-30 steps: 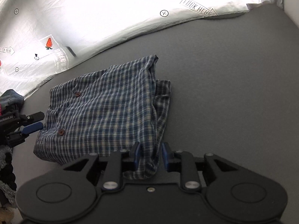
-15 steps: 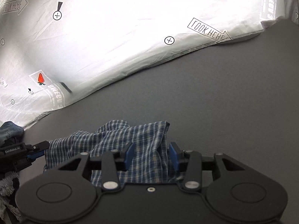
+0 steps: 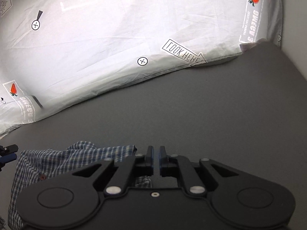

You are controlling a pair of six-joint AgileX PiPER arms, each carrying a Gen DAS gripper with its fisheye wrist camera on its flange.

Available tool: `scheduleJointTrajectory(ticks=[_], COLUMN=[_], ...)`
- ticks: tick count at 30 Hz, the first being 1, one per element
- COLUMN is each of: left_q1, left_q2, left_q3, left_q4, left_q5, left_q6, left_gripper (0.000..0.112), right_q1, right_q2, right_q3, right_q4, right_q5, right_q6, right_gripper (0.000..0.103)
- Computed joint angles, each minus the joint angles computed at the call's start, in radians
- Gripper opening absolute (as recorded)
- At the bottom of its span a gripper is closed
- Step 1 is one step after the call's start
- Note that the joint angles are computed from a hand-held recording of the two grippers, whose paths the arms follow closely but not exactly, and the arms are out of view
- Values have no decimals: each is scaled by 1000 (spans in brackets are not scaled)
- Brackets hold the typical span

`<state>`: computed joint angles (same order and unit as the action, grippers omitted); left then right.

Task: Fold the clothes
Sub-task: 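Grasp the folded shirt with the right tool while the left tool grasps it too, then lift the folded shirt with both tools and carry it toward the tent corner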

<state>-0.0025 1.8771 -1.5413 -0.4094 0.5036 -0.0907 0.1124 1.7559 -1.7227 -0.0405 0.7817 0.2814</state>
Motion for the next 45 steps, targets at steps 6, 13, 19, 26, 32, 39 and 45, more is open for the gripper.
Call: scheduleJointTrajectory(ticks=[6, 13, 19, 26, 32, 39, 45], left_q1=[-43, -69, 37, 133, 95, 63, 1], left_q2=[-220, -206, -233, -94, 29, 149, 171], left_q3=[246, 421, 394, 293, 145, -10, -50], left_q4=[-185, -134, -103, -515, -474, -437, -371], left_q5=[3, -53, -66, 86, 126, 195, 194], left_q6=[255, 209, 121, 506, 523, 580, 556], left_gripper=[38, 35, 50, 77, 79, 79, 57], right_q1=[143, 197, 27, -168, -198, -196, -155], right_q2=[-65, -81, -211, -119, -5, 102, 136], right_q3=[73, 253, 333, 344, 289, 182, 132], right_q4=[174, 94, 173, 512, 687, 776, 782], right_q5=[-19, -55, -121, -54, -61, -12, 38], right_q6=[-205, -175, -125, -326, -440, -532, -549], right_gripper=[9, 9, 55, 55, 58, 46, 17])
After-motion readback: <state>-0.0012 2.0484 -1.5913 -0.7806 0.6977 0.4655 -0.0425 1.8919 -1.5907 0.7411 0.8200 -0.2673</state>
